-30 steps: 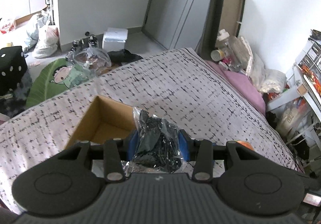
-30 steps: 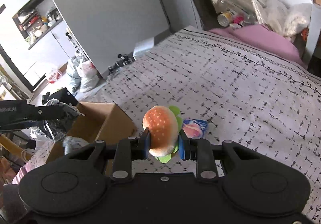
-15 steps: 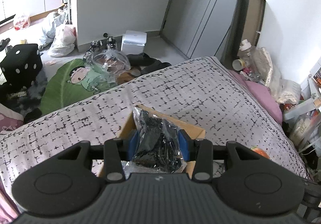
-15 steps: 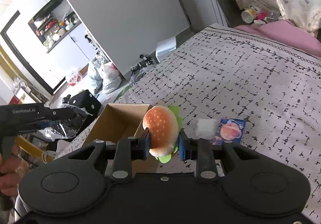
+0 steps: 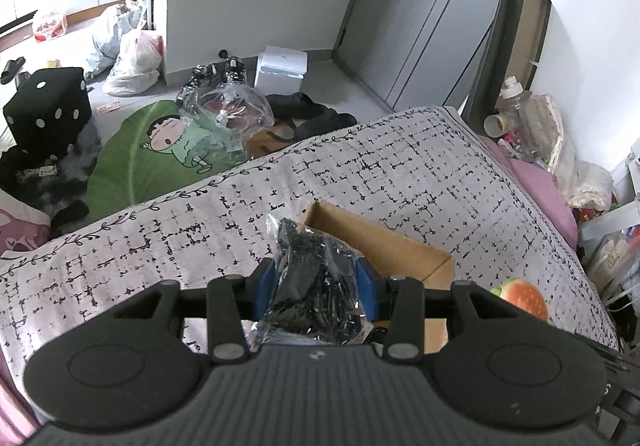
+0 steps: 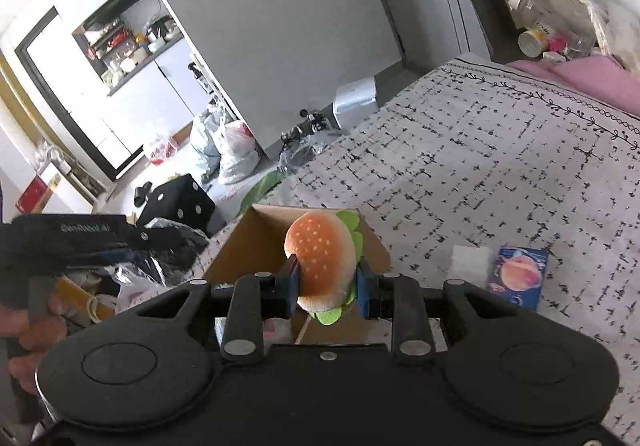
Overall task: Organize soft objects
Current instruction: 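Lift and carry the bag in the left gripper while the right carries the burger over the box, then open the right gripper to drop the burger while the left drops the black bag into the box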
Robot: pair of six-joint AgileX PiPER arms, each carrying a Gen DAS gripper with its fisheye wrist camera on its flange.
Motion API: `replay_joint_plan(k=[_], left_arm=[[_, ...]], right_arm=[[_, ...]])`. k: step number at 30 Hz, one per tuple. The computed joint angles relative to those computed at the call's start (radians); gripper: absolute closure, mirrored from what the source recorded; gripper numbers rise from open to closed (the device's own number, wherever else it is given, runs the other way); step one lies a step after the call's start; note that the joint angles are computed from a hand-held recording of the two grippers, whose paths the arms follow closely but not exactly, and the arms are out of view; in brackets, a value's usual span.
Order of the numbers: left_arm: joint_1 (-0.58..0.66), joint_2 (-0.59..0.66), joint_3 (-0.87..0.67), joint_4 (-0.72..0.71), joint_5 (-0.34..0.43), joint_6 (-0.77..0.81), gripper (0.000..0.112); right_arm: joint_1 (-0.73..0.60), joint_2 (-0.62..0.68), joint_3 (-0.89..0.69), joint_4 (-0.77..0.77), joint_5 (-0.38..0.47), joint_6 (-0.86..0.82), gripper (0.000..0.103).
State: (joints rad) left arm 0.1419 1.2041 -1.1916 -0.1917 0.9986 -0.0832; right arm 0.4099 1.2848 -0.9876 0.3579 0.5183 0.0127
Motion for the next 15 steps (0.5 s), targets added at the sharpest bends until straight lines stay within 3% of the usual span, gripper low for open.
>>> replay_joint_plan(k=[5, 9, 12, 15], left_arm=[[0.034, 0.007, 0.017, -0.053, -0.019, 0.06, 0.07], [0.06, 0.029, 0.013, -0.105, -0.015, 0.115, 0.07], [0.059, 0.044, 0.013, -0.121, -0.025, 0.145, 0.07], [0.061, 0.064, 0.015, -0.145, -0.028, 0.161, 0.07]], right_arm=[[0.045, 0.03, 0.004, -0.051, -0.066, 0.064, 0.076], [0.044, 0.059, 0.005, 0.056, -0.09, -0.014, 0.076], [0.069, 0.083, 0.0, 0.04, -0.11, -0.001, 0.075], [0.076, 0.114, -0.003, 0.085, -0.115, -0.052, 0.068]])
